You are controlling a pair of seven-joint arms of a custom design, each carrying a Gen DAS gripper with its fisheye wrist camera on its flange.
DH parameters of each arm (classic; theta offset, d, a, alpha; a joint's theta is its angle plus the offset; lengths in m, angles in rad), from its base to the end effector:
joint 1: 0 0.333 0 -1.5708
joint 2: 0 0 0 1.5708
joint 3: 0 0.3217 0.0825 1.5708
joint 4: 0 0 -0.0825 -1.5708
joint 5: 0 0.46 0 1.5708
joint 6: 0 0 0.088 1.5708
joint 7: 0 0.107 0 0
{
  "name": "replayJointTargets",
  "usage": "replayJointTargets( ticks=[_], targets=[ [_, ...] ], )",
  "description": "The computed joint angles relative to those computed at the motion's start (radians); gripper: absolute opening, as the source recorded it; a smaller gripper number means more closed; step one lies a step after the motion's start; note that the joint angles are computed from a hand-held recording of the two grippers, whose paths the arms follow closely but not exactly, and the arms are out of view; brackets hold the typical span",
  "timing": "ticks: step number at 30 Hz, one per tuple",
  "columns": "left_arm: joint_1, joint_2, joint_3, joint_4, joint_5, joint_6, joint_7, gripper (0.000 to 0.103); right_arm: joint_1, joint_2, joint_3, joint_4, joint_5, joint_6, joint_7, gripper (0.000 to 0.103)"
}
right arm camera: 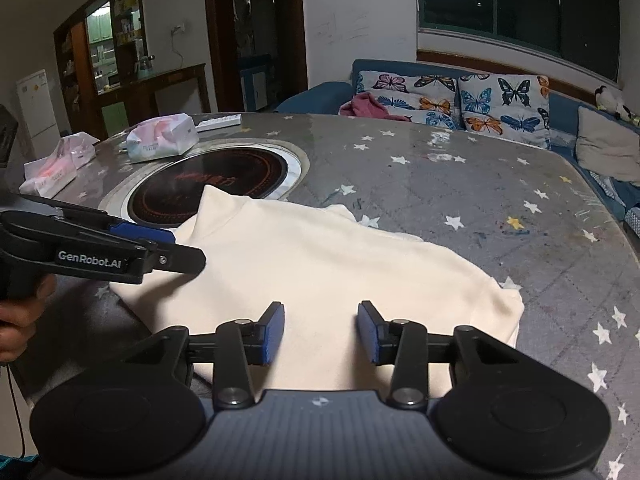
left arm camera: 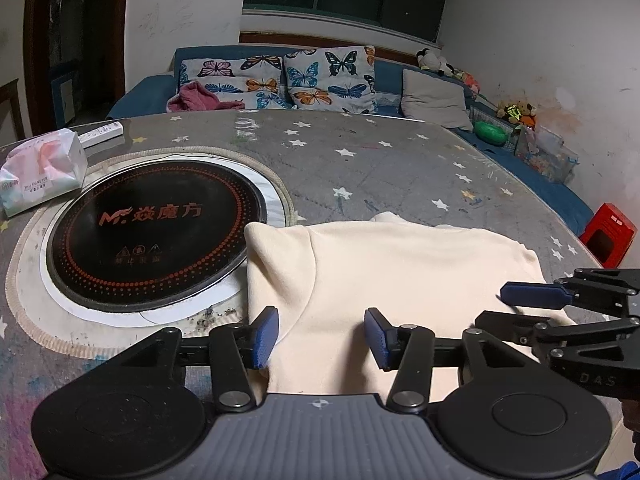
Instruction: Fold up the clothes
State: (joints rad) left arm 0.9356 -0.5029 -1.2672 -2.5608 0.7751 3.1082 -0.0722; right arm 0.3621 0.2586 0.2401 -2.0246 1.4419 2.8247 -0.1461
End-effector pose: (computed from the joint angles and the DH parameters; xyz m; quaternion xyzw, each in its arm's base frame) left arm 0.4820 -0.2034 0.3130 -0.7590 0.5022 -0.2886 0.2972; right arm 0.5790 0.3331 0.3069 -0.8638 0.2589 -0.0954 0.4215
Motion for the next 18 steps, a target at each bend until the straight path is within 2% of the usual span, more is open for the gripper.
replayJointTargets(
  ticks=[3, 9, 11, 13, 18],
  targets=[
    [0.002, 0.005, -0.005, 0.003, -0.003, -0.01, -0.002, 0.054, -0.002, -0.014, 0.002, -0.01, 0.022, -0.009, -0.019, 0.041],
    [0.0, 0.016, -0.003, 0.009, 0.012, -0.022, -0.011, 0.059, 0.015, -0.007, 0.001, -0.015, 0.015, 0.026, -0.035, 0.044],
    [-0.009, 0.018, 0.006, 0.009, 0.018, -0.027, -0.016, 0.061, 0.015, -0.013, 0.004, -0.019, 0.027, 0.032, -0.043, 0.045],
    [-0.02, 0.018, 0.014, 0.009, 0.027, -0.037, -0.027, 0.067, 0.013, -0.025, 0.006, -0.026, 0.057, 0.024, -0.065, 0.047],
    [-0.065, 0.022, 0.05, 0.002, 0.068, -0.084, -0.07, 0.07, 0.031, -0.02, -0.002, -0.035, 0.069, 0.044, -0.098, 0.05]
  ],
)
